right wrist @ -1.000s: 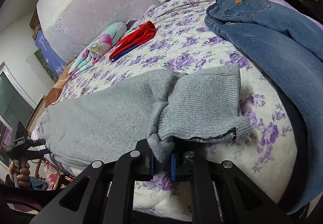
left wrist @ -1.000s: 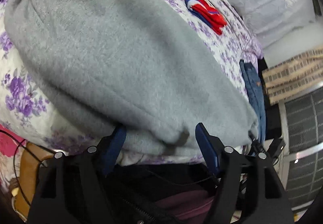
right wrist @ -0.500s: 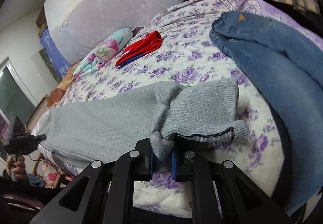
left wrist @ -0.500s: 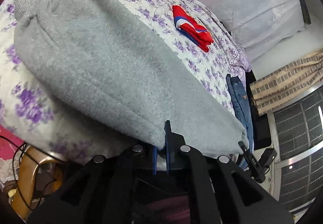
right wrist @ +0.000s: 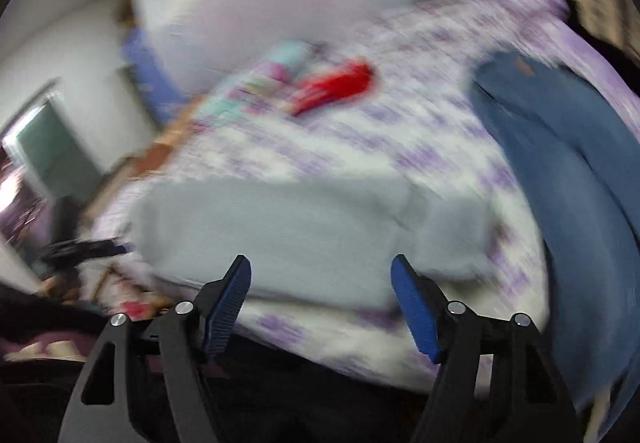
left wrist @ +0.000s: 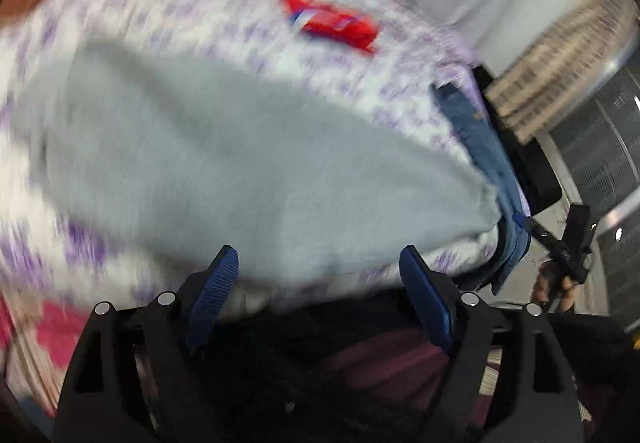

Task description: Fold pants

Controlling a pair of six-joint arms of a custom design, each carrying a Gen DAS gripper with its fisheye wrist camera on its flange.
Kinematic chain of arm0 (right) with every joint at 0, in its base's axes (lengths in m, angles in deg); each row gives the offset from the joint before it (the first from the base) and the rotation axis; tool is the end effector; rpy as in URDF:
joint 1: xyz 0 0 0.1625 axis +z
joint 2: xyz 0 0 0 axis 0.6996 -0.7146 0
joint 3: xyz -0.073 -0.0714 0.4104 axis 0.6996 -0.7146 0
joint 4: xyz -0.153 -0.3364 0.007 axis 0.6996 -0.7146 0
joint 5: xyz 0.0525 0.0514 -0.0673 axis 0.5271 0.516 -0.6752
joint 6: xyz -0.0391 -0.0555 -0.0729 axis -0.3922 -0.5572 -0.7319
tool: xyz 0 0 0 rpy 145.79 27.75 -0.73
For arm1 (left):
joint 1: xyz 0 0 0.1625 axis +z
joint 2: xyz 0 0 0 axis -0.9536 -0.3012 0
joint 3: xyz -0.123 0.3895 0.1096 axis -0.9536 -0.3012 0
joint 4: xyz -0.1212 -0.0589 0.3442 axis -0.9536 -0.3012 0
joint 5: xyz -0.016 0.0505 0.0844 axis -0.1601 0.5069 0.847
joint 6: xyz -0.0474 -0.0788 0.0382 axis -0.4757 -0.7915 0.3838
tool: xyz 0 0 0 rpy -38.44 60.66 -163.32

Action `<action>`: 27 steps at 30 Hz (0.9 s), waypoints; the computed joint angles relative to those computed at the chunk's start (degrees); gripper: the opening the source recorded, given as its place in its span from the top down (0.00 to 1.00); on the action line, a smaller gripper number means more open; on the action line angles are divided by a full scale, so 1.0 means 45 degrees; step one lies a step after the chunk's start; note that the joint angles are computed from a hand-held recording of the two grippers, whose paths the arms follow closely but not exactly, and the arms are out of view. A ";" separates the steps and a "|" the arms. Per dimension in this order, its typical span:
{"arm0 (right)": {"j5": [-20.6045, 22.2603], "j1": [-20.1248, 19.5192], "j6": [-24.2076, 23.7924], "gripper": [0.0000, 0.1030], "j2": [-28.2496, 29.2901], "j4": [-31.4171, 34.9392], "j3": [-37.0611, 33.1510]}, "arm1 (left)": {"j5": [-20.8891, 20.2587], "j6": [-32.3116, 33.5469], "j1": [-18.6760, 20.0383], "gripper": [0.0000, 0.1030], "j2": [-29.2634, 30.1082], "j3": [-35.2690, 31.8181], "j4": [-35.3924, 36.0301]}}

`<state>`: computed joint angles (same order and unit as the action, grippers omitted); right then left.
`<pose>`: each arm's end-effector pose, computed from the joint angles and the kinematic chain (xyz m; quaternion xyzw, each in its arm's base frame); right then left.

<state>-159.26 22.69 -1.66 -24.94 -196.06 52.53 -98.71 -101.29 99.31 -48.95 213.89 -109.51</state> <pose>0.0029 -0.3958 0.3925 0.2747 -0.9173 0.2794 0.0714 -0.2666 -0.3523 0.1406 0.0685 0.9443 -0.2849 0.1502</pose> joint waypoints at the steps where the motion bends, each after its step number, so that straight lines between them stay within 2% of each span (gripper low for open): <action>1: 0.0314 0.0207 -0.0179 0.16 0.0090 0.0198 -0.0118 | 0.0452 0.0067 0.0078 0.21 0.0056 -0.0124 0.0188; 2: 0.0560 0.0664 -0.0247 0.12 0.0486 0.0151 -0.0278 | 0.1029 -0.0046 0.0328 0.21 0.0124 -0.0308 0.0547; 4: 0.0335 0.1691 0.0285 0.11 0.1695 -0.0269 -0.0740 | 0.1844 -0.0737 0.1280 0.21 0.0204 -0.0662 0.1267; 5: 0.0062 0.2363 0.0773 0.11 0.2677 -0.0182 -0.1287 | 0.1848 -0.1183 0.1863 0.23 0.0048 -0.0518 0.1245; 6: -0.0212 0.2845 0.1212 0.11 0.3451 -0.0089 -0.1742 | 0.1364 -0.1363 0.2556 0.28 -0.0198 -0.0224 0.0688; 7: -0.0590 0.3338 0.1766 0.11 0.4285 0.0053 -0.2279 | 0.0999 -0.1201 0.2910 0.39 -0.0316 0.0212 -0.0401; 8: -0.0984 0.3856 0.2362 0.11 0.5282 0.0569 -0.3073 | 0.0914 -0.0911 0.2948 0.47 -0.0599 0.0720 -0.1294; 11: -0.1498 0.4848 0.3334 0.11 0.7523 0.1956 -0.5031 | 0.0526 -0.0709 0.2917 0.50 -0.0936 0.1252 -0.2013; 12: -0.1548 0.5146 0.3750 0.11 0.8433 0.2601 -0.5934 | 0.0511 -0.0828 0.2810 0.49 -0.0955 0.1191 -0.1822; 14: -0.1494 0.5471 0.4480 0.11 0.9794 0.3763 -0.7438 | 0.0451 -0.0690 0.2610 0.25 -0.0946 0.0742 -0.1126; 15: -0.1511 0.5627 0.4882 0.11 1.0447 0.4362 -0.8200 | 0.0421 -0.0100 0.2493 0.21 -0.0726 0.0278 -0.0877; 18: -0.2055 0.5950 0.5834 0.11 1.2553 0.6265 -1.0613 | 0.0221 0.2175 0.2448 0.16 0.0306 -0.1020 -0.0916; 19: -0.2179 0.5980 0.5999 0.12 1.2958 0.6768 -1.1079 | 0.0392 0.2627 0.2560 0.11 0.0704 -0.1563 -0.0498; 21: -0.2309 0.5933 0.6535 0.14 1.3837 0.8121 -1.2157 | 0.0645 0.2953 0.2931 0.10 0.1362 -0.2457 0.0514; 24: -0.1157 0.5667 0.6666 0.18 1.4421 1.0544 -1.3241 | 0.0265 0.2966 0.3791 0.10 0.1930 -0.3263 0.1991; 27: -0.0185 0.5672 0.5401 0.17 1.4328 1.2348 -1.3493 | -0.0038 0.3851 0.3978 0.10 0.1798 -0.2828 0.1199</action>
<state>-160.10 48.21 22.65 39.54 -140.49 -8.19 -98.88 -83.96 117.22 -40.86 201.16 -104.11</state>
